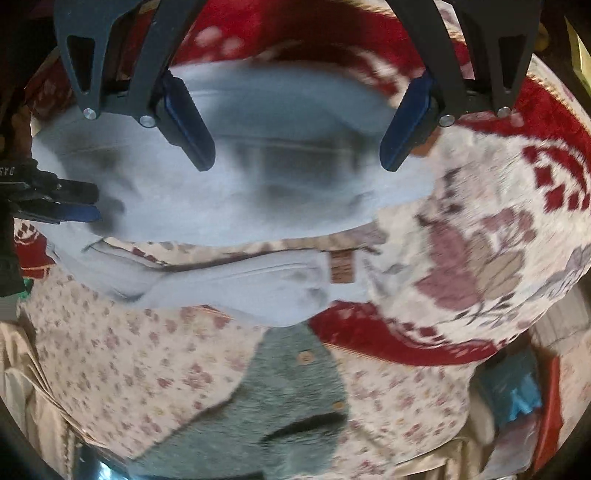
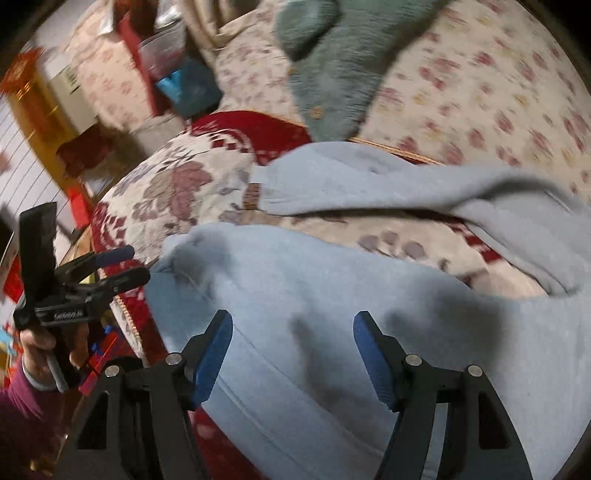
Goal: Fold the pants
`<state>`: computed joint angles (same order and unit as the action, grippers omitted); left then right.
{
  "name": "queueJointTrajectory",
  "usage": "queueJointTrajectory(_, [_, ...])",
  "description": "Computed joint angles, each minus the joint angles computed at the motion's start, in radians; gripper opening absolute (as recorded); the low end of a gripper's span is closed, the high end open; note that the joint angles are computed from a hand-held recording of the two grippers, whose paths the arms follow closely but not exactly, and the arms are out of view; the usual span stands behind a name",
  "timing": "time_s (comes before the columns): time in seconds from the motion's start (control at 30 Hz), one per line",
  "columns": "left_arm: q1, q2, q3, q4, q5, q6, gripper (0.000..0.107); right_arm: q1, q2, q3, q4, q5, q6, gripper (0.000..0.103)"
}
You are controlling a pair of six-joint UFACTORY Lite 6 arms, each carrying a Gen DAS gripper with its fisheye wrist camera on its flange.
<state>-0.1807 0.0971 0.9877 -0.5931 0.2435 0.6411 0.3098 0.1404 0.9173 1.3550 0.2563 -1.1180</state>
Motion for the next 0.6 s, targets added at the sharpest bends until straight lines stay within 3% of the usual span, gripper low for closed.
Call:
queueJointTrajectory(0.1, [-0.051, 0.055, 0.062, 0.026, 0.004, -0.061, 0.09, -0.071, -0.029, -0.028, 0.021, 0.027, -0.029, 0.073])
queueJointTrajectory(0.23, [-0.065, 0.212, 0.255, -0.076, 0.111, -0.029, 0.09, -0.192, 0.0, 0.001, 0.043, 0.089, -0.062, 0.076])
queueJointTrajectory(0.43, [-0.074, 0.489, 0.613, -0.096, 0.278, -0.16, 0.09, -0.366, 0.137, 0.153, -0.001, 0.243, -0.007, 0.079])
queueJointTrajectory(0.53, [-0.085, 0.591, 0.746, -0.052, 0.305, -0.259, 0.09, -0.438, 0.2, 0.221, 0.071, 0.327, -0.008, 0.082])
queueJointTrajectory(0.6, [-0.078, 0.636, 0.801, -0.044, 0.313, -0.303, 0.09, -0.478, 0.299, 0.302, 0.124, 0.438, 0.008, 0.087])
